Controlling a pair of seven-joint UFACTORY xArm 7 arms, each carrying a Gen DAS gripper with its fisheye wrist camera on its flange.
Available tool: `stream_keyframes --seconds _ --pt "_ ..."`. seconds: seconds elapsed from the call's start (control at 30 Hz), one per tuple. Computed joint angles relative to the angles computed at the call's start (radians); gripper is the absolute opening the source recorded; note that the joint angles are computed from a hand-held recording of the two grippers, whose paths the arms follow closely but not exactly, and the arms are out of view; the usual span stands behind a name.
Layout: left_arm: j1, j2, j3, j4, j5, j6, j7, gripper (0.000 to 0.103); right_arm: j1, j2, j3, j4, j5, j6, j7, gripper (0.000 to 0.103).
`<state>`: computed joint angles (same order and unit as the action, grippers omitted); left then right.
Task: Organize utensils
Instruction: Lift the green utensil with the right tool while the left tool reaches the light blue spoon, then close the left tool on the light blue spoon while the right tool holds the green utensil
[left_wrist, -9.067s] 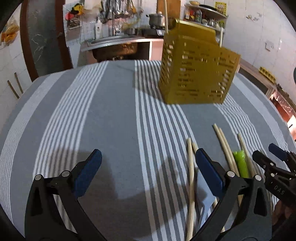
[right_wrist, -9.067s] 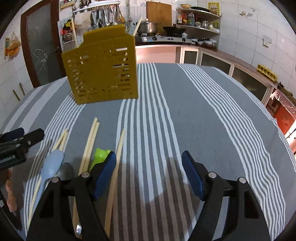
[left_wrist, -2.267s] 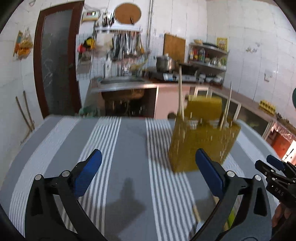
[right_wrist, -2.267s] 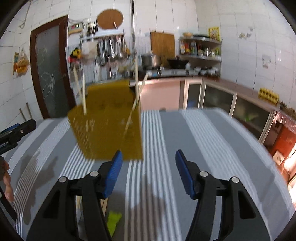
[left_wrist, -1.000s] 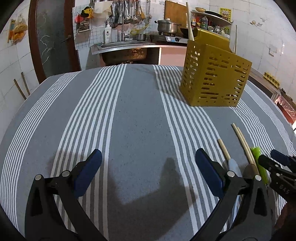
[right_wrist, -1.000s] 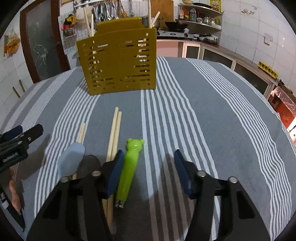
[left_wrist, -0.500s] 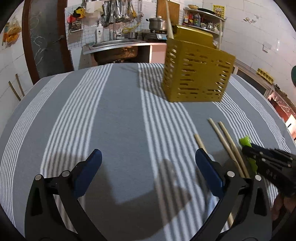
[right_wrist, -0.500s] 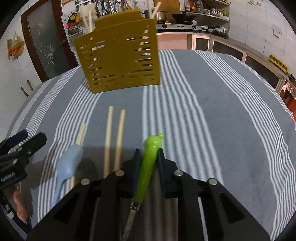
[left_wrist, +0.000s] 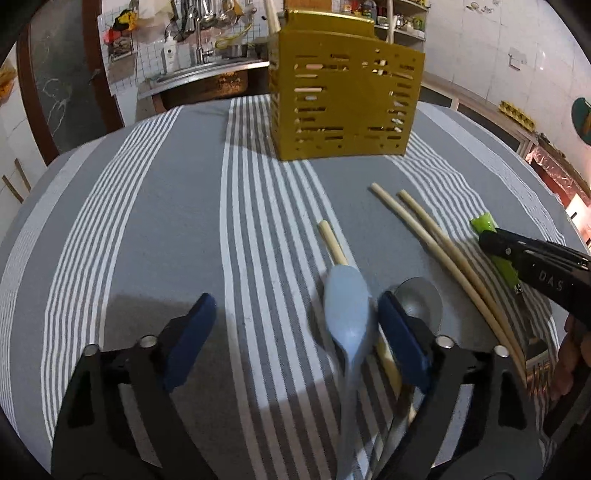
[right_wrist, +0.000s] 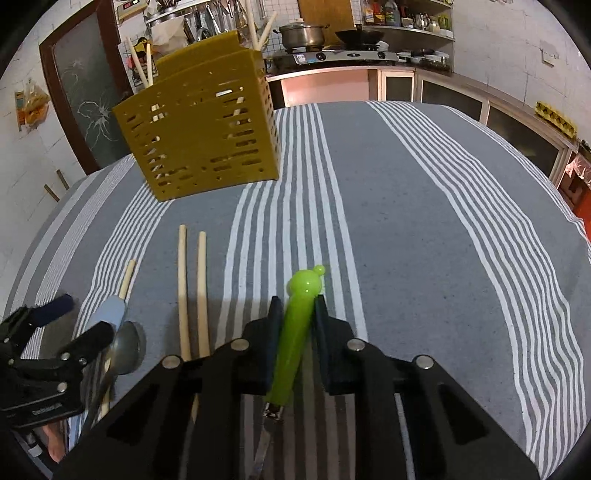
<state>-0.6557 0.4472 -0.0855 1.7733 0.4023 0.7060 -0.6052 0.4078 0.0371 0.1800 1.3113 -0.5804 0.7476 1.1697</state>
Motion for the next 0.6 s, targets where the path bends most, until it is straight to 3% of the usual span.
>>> stream_keyframes --seconds 0.37,0.5,0.6 --pt "-0.001 0.018 0.001 0.028 0.0 0.021 -0.031 0.082 -0.008 -0.003 -0.003 -0.014 0.011 -0.036 0.001 0.018" --pt "0.014 0.044 -0.011 0.064 -0.055 0.027 0.007 0.056 -0.007 -0.001 -0.002 -0.007 0.013 -0.029 -0.012 0.017" --pt "0.015 0.061 -0.008 0.093 -0.076 0.04 0.015 0.051 -0.005 0.002 -0.002 -0.002 0.016 -0.026 -0.021 0.017"
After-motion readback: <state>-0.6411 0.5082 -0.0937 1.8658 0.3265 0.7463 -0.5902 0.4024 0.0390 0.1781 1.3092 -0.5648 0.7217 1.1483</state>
